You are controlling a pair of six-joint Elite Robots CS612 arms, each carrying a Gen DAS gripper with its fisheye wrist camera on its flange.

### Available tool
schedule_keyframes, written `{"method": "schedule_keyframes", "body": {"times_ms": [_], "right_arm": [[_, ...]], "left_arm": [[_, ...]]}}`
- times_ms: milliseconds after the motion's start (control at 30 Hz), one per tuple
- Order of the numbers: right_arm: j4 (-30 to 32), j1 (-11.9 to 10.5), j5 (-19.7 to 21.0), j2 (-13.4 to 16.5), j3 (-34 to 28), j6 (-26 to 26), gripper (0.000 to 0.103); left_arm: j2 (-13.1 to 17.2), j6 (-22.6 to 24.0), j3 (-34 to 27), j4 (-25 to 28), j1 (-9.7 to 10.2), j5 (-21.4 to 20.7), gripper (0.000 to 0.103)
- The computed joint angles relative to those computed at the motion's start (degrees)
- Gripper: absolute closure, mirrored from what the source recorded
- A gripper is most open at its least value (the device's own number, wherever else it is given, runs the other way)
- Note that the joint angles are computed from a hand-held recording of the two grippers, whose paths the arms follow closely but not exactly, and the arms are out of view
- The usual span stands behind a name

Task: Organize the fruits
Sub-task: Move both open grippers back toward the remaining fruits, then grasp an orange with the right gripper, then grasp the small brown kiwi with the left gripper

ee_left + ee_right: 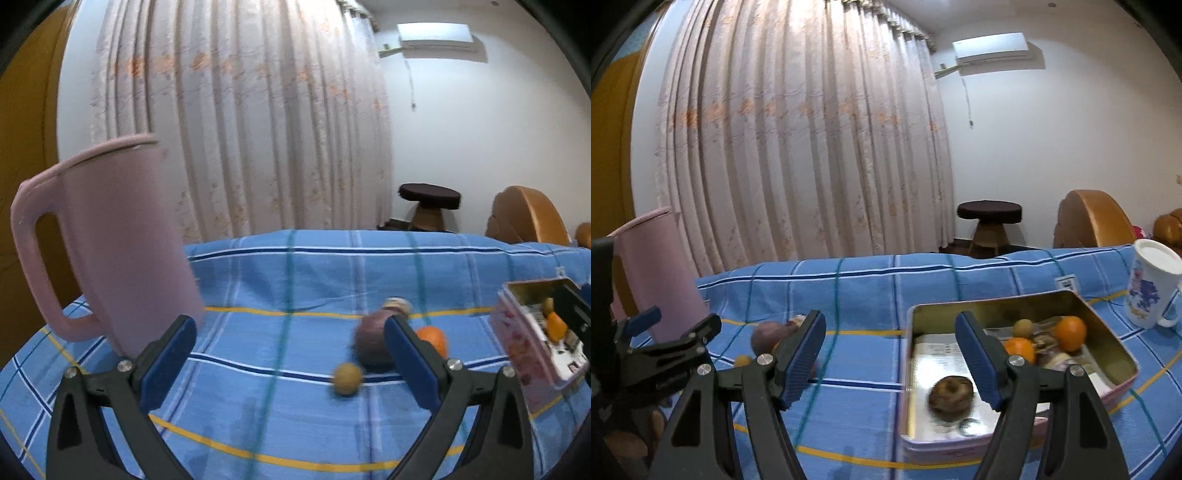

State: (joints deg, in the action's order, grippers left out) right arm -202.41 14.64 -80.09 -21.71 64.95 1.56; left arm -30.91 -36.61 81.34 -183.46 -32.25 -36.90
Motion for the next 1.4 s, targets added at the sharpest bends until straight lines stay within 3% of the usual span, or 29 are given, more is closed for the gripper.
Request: {"method": "schedule_keyframes", "body": {"times_ms": [100, 233, 333, 367, 400, 533, 633, 767, 867, 1000, 1133, 1267, 1400], "right_arm": [[3.6, 0.6, 1.3, 0.2, -1.2, -1.8, 0.029], [9.1, 1.2, 4.4, 0.8, -3.4, -4.7, 0.029], [17.5, 2.0, 5.6, 1.5, -6.5, -8.4, 0.033], [21.9, 2.2, 6.8, 2.0, -8.1, -9.6, 0.037], [24.8, 2.2, 8.0, 2.4, -9.5, -10.3, 0.049], [35.4, 3.2, 7.4, 4.0, -14.4, -13.7, 0.051], [38.4, 3.6, 5.8, 5.2, -17.2, -14.1, 0.051], [40.5, 3.1, 7.7, 5.4, -17.8, -12.2, 0.051], [42.2, 2.6, 9.1, 5.1, -17.4, -11.5, 0.057], [40.4, 2.1, 10.1, 3.8, -14.8, -10.9, 0.059], [29.5, 1.3, 12.3, 1.8, -8.9, -8.7, 0.059], [21.0, 0.7, 11.6, -0.9, -2.1, -10.6, 0.059], [16.5, -0.1, 12.4, -2.7, 2.4, -12.1, 0.059]], "left_arm": [[-1.1, -5.2, 1.1, 5.5, 1.01, 2.1, 0.000], [-2.5, -11.9, 2.5, 11.3, 2.30, 1.7, 0.000], [-3.4, -15.6, 3.4, 13.8, 2.98, 1.1, 0.000], [-3.5, -15.7, 3.7, 13.7, 3.15, 0.5, 0.000], [-3.6, -15.6, 3.7, 13.8, 3.20, 0.3, 0.000], [-3.5, -14.0, 3.3, 14.4, 3.25, -0.1, 0.000], [-3.4, -11.5, 2.8, 13.8, 3.21, -1.5, 0.000], [-3.3, -8.2, 2.6, 12.6, 3.21, -4.1, 0.000], [-3.1, -7.0, 2.2, 13.0, 3.30, -5.8, 0.000], [-2.9, -4.6, 2.1, 12.3, 3.16, -6.0, 0.000], [-2.3, 0.6, 1.9, 8.8, 2.79, -6.6, 0.001], [-2.2, 4.8, 2.3, 3.2, 3.03, -13.0, 0.008], [-2.0, 7.9, 1.9, -0.1, 3.58, -21.9, 0.027]]}}
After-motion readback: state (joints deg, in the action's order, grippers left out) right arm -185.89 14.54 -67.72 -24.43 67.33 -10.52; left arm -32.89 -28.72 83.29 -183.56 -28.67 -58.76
